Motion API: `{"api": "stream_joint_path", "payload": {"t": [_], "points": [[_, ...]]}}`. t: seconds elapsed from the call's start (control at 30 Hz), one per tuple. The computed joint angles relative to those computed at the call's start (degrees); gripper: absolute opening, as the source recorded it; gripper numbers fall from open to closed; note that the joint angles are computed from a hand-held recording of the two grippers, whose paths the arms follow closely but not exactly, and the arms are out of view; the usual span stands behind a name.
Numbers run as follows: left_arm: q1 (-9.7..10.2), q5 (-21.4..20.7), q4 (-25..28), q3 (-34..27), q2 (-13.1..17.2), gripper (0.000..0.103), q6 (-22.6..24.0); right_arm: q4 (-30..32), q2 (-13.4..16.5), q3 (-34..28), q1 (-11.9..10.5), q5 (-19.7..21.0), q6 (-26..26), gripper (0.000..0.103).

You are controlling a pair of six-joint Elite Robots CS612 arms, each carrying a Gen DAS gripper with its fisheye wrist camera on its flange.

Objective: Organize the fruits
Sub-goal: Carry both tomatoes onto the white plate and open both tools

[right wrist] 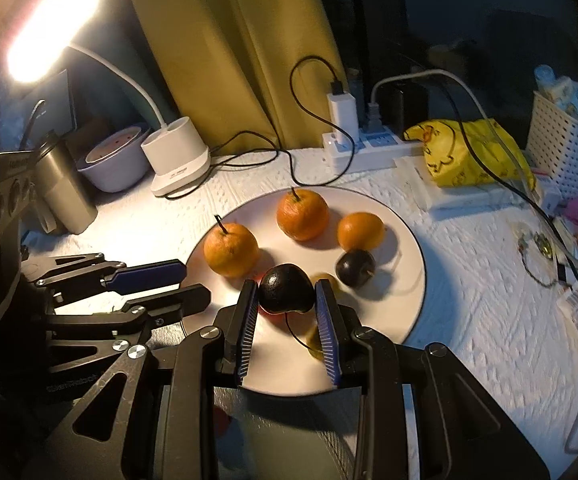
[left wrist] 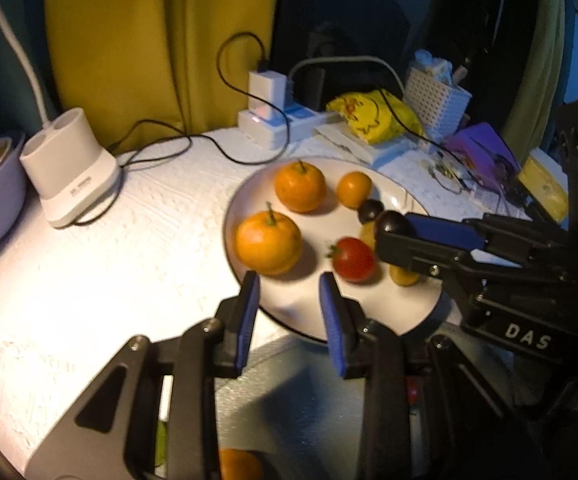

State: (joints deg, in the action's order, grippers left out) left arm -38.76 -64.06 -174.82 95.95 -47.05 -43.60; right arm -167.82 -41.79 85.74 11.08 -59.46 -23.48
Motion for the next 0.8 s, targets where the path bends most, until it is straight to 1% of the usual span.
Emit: {"api": "stream_joint_path", "payload": {"t": [0.13, 0.27, 0.47, 0.63, 0.67, 0.8], "points": [[0.48, 1.4, -1.1, 1.1, -0.6, 0.034, -1.6, 0.6, 0.7, -1.6, 0.7, -0.4, -0.4, 0.031], [1.11, 2.5, -2.8, 2.7, -1.2, 0.037, -3.8, 0.6, 1.9, -3.9, 1.5, -1.1, 0.6, 0.031], [1.75, 3.3, -3.3, 4.3, -1.8, 0.039, -6.0, 2.2, 3.8, -6.8, 2.4, -2.3, 1.7, 0.031], [1.84, 4.1, -3.0, 4.9, -1.9, 0.042, -7.0, 2.7, 4.7, -8.0, 3.0, -2.5, 2.1, 0.031], [1.81, 4.2, -3.0, 5.0, -2.0, 0.043, -7.1, 1.8, 4.9, -8.0, 3.1, -3.0, 2.5, 0.031], [1.49, 4.8, -3.3, 5.2, -2.1, 0.043, -6.9, 1.3, 4.7, -7.8, 3.0, -3.4, 3.1, 0.032]]}}
